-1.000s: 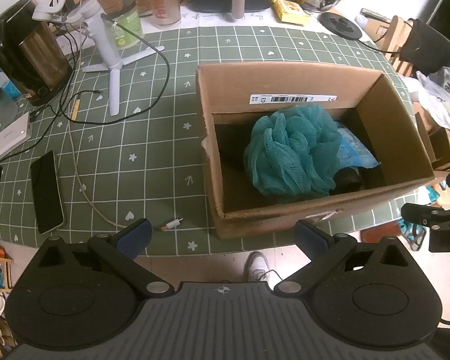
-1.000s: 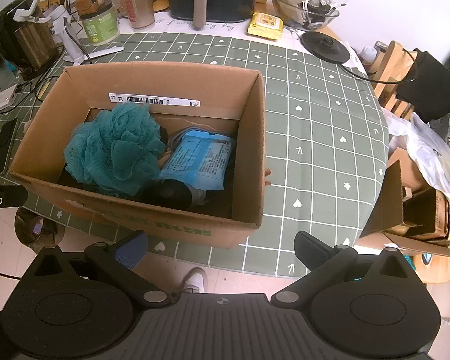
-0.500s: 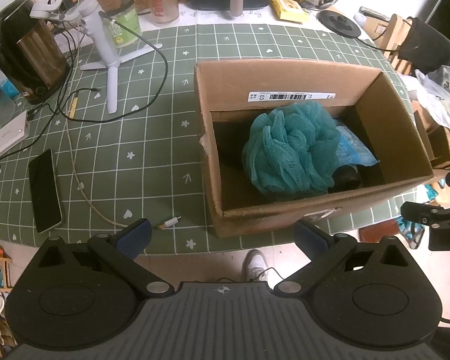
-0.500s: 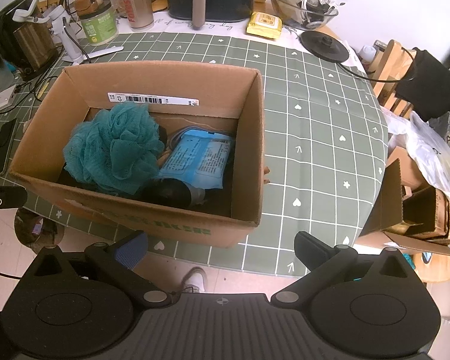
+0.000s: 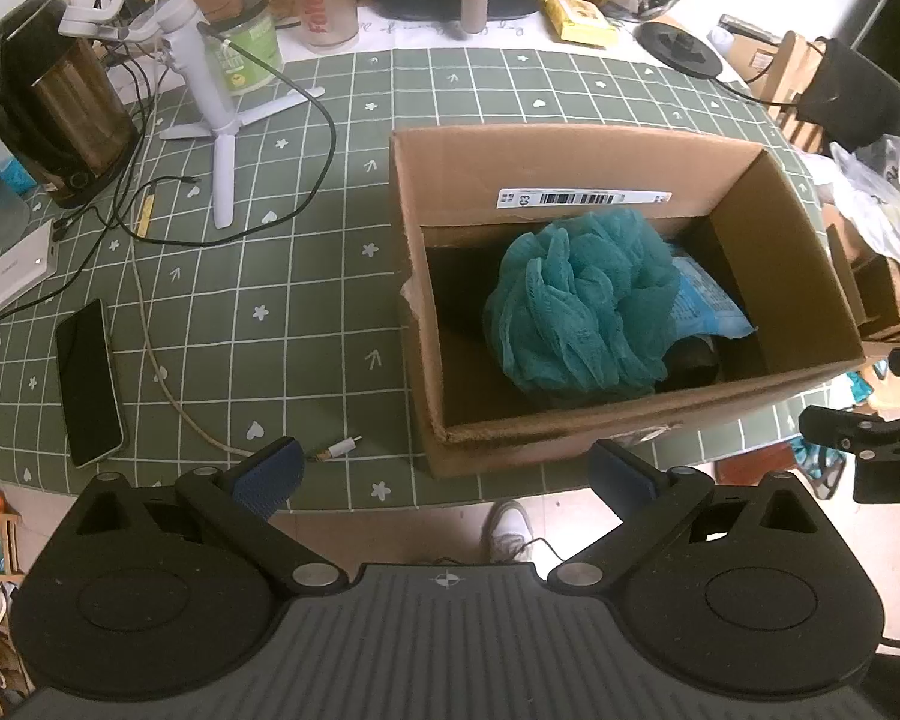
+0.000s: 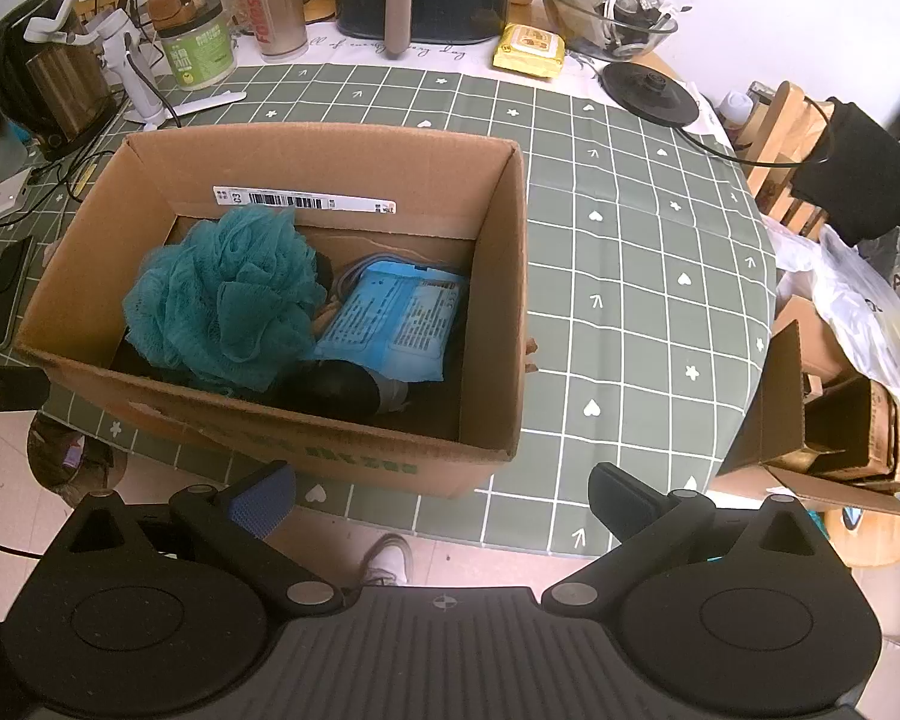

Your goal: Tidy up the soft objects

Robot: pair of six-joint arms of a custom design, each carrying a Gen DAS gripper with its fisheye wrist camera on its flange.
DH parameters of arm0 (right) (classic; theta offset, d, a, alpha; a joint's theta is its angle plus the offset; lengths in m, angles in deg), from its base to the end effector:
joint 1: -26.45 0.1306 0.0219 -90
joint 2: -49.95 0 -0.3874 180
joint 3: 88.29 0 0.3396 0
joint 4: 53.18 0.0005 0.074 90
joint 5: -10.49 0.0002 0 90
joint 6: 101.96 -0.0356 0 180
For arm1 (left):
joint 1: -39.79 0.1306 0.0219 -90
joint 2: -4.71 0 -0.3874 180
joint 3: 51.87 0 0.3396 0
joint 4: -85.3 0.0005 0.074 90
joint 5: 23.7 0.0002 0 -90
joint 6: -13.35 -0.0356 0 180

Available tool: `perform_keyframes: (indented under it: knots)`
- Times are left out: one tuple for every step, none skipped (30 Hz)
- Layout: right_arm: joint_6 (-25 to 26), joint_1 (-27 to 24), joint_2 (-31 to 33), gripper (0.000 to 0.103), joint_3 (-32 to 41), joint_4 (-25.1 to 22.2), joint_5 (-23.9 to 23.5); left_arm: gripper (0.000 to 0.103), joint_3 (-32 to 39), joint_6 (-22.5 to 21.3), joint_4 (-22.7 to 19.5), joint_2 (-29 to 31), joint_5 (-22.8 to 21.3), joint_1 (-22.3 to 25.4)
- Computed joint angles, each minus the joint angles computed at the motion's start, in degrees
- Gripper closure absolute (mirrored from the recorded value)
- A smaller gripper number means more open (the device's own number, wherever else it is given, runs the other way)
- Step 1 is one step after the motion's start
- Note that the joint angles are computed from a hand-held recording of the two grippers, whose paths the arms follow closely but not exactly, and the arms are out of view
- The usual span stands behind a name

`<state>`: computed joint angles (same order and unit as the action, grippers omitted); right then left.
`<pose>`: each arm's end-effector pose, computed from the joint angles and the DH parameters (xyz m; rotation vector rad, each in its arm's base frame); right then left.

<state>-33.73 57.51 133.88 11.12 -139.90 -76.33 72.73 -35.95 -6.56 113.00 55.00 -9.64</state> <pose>0.2953 0.1750 0.5027 -0.2155 2.8125 0.1372 0.3278 -0.3729 0.4883 0.1796 2.8189 -0.0561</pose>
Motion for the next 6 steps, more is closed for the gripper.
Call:
perform_keyframes:
  knots:
    - [0.0,0.0,0.0,0.000,0.0,0.0,0.0,0.000,0.0,-0.3,0.0,0.0,0.0,0.0]
    - [0.1,0.0,0.0,0.000,0.0,0.0,-0.1,0.000,0.0,-0.7,0.0,0.0,-0.2,-0.1]
    - [0.1,-0.1,0.0,0.000,0.0,-0.1,-0.1,0.000,0.2,-1.1,-0.1,0.1,-0.5,-0.2]
    - [0.2,-0.2,0.1,0.000,0.1,-0.1,-0.2,0.000,0.3,-1.6,-0.1,0.1,-1.0,-0.4]
    - [0.1,-0.2,0.1,0.000,0.2,-0.2,-0.3,0.000,0.6,-2.0,-0.3,0.3,-1.4,-0.5]
    - [0.1,-0.4,0.2,0.000,0.3,-0.3,-0.4,0.000,1.0,-2.3,-0.5,0.5,-1.7,-0.6]
